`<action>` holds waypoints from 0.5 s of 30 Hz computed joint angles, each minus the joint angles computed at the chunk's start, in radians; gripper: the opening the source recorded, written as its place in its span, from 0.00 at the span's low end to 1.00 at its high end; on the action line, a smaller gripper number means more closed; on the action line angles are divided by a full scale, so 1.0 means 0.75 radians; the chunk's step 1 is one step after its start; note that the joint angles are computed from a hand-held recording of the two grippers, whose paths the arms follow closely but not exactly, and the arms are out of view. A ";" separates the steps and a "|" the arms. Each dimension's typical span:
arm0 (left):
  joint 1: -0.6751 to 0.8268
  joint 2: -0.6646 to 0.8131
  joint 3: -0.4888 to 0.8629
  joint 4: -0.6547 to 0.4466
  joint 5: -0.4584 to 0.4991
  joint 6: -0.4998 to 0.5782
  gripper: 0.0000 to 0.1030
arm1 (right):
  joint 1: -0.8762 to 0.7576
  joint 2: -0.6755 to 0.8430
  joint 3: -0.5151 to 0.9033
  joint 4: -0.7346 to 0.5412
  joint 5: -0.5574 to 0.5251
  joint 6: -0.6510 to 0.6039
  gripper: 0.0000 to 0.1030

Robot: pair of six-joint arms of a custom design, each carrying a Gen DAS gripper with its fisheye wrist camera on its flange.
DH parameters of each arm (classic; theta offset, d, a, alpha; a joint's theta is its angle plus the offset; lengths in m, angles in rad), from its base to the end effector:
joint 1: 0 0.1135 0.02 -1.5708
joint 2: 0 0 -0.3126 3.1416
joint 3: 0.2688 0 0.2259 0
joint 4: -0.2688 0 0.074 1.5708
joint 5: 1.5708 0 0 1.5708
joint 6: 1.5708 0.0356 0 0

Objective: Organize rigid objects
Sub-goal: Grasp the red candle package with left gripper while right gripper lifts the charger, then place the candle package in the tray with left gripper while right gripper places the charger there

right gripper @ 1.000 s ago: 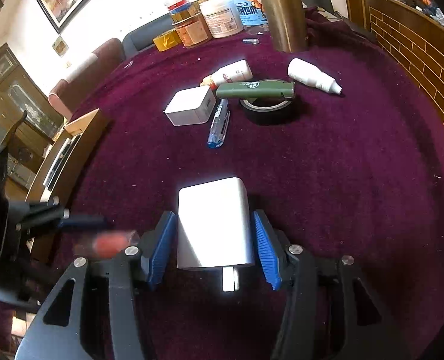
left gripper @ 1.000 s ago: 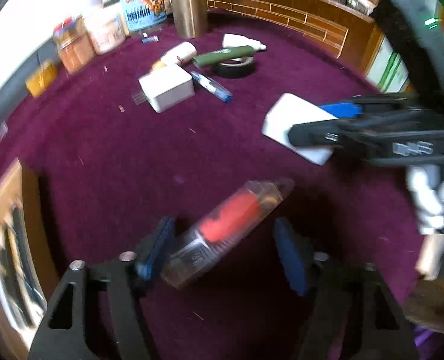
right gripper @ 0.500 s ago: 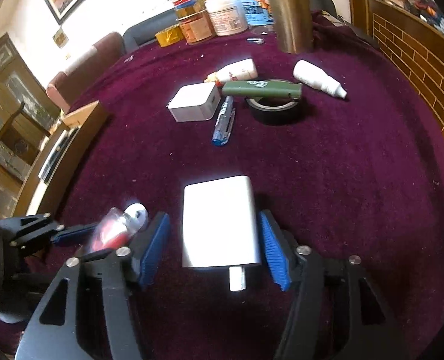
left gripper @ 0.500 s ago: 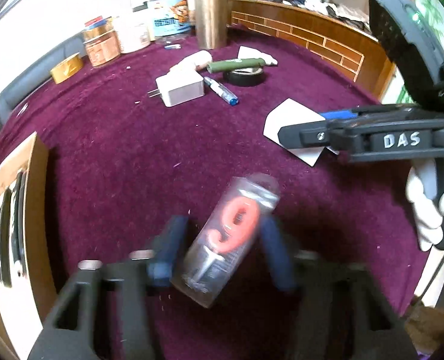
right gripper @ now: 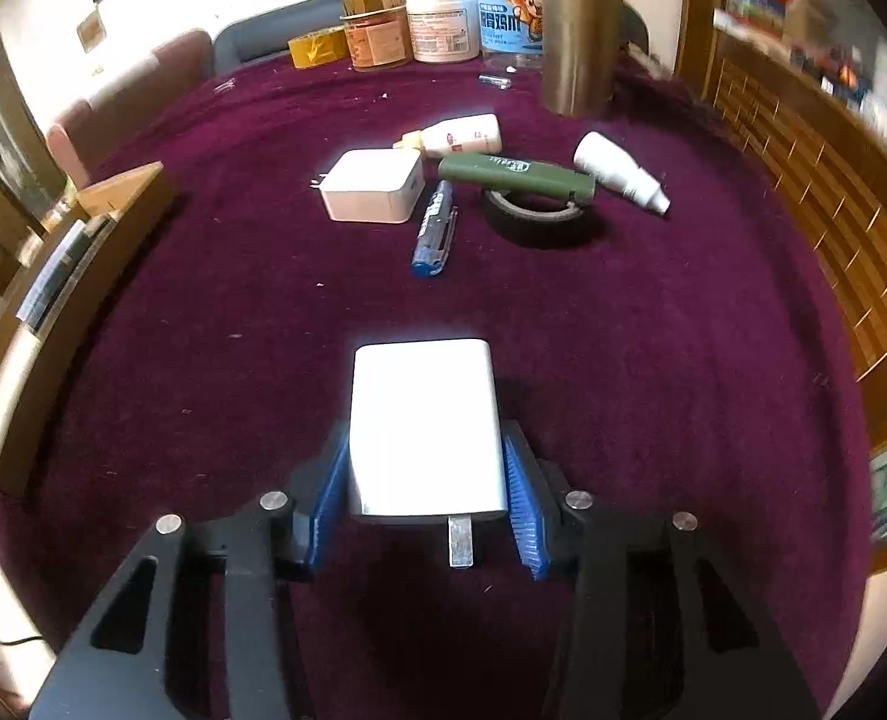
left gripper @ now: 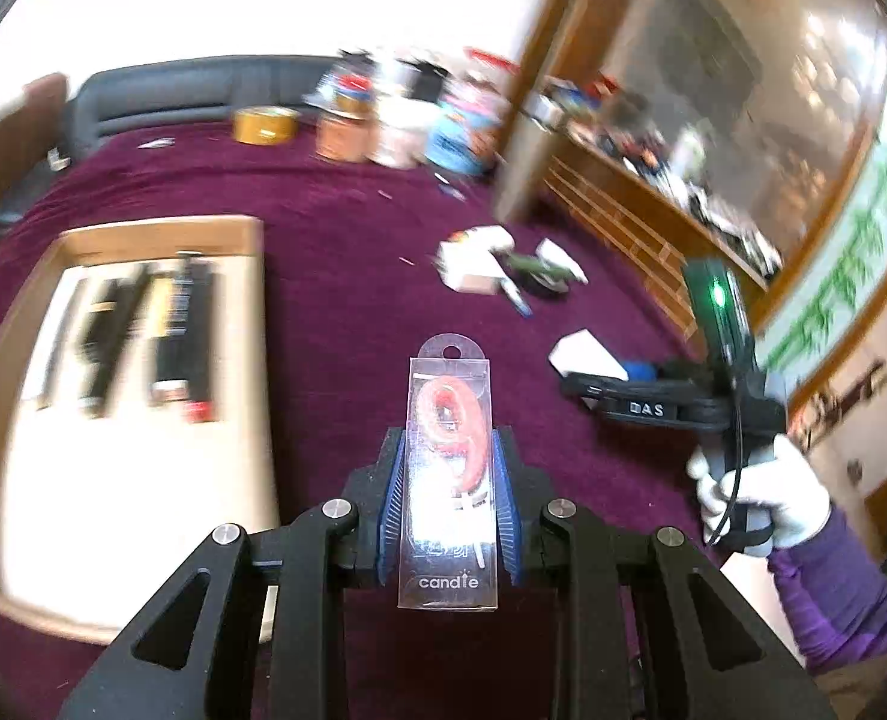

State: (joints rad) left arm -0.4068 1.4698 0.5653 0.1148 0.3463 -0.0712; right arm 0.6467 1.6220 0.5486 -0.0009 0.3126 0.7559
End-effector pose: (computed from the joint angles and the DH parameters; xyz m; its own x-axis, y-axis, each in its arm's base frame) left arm 0.2211 -0.1084 0.2141 -0.6926 0.2256 -0.6851 0.5438 0.7873 -0.2905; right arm 0.2013 0.1383 0.1681 -0.8237 0.1960 -0.5321 0.1492 0.9802 0.1300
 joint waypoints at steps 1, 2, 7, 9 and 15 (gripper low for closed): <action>0.083 -0.037 -0.009 -0.026 0.041 0.019 0.23 | -0.003 -0.015 -0.007 0.004 -0.018 0.009 0.44; 0.180 -0.067 -0.009 -0.063 0.078 0.049 0.23 | 0.004 -0.025 -0.002 -0.007 -0.014 0.018 0.44; 0.548 -0.047 0.054 -0.194 0.148 0.166 0.23 | 0.028 -0.064 0.051 0.003 -0.066 0.042 0.44; 0.652 0.009 0.098 -0.222 0.140 0.203 0.23 | 0.045 -0.051 0.113 -0.002 -0.096 0.030 0.44; 0.766 0.234 0.233 -0.240 0.066 0.235 0.23 | 0.120 0.104 0.355 -0.026 -0.196 -0.024 0.44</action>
